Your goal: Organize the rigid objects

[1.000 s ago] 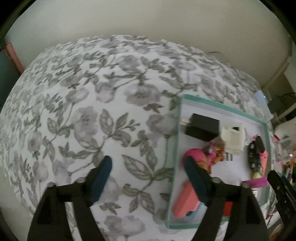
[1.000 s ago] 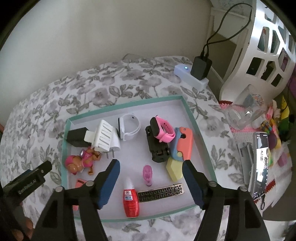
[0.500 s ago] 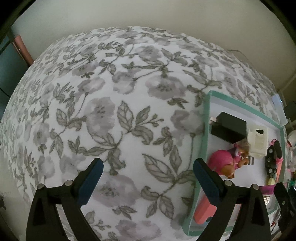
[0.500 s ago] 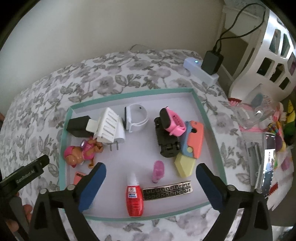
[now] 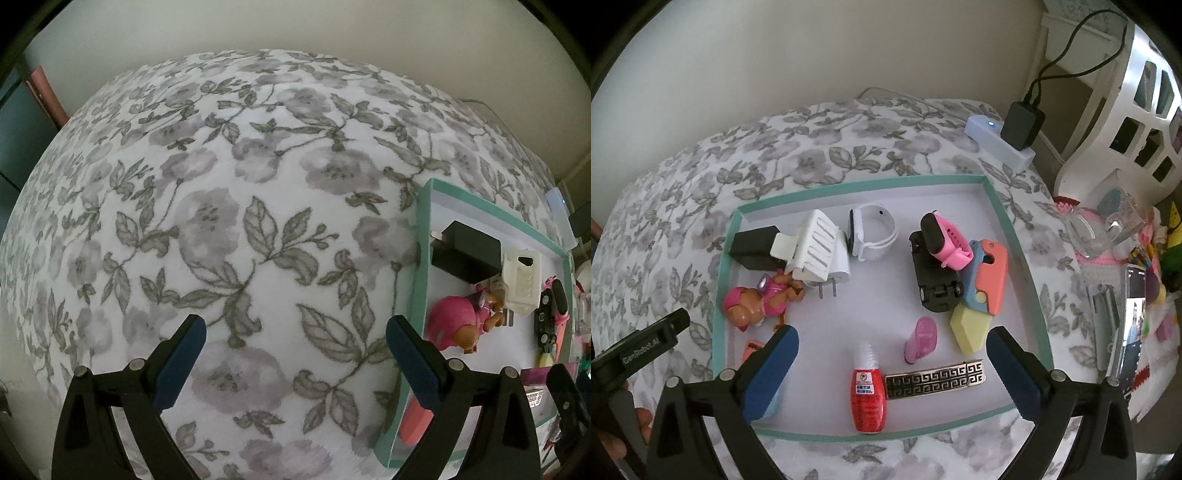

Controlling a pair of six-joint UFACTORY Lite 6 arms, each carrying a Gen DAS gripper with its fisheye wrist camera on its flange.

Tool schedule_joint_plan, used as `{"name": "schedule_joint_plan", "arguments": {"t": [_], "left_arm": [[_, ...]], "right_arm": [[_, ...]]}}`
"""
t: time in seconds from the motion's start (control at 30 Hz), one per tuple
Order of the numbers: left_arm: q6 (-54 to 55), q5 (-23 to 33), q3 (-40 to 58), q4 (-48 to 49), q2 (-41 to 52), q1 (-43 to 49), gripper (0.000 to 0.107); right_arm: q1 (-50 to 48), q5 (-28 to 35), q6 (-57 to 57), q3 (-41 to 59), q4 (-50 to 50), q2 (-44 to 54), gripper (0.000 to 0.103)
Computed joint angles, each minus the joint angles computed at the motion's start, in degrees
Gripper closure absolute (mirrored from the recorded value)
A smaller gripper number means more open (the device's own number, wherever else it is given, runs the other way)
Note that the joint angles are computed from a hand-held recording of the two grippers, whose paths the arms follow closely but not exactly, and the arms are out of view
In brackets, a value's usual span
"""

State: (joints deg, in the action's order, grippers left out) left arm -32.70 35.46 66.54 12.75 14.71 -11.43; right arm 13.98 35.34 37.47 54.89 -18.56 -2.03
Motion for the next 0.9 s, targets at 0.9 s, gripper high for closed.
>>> {"name": "schedule_joint_plan", "arguments": {"t": [0.9], "left_arm": [[9.47,3.02,-15.92,-4.2,-25.04,3.03,0.009]], "right_arm": [[11.76,5.62,11.8,-10.21,-4.21,-15.11,0.0]]}}
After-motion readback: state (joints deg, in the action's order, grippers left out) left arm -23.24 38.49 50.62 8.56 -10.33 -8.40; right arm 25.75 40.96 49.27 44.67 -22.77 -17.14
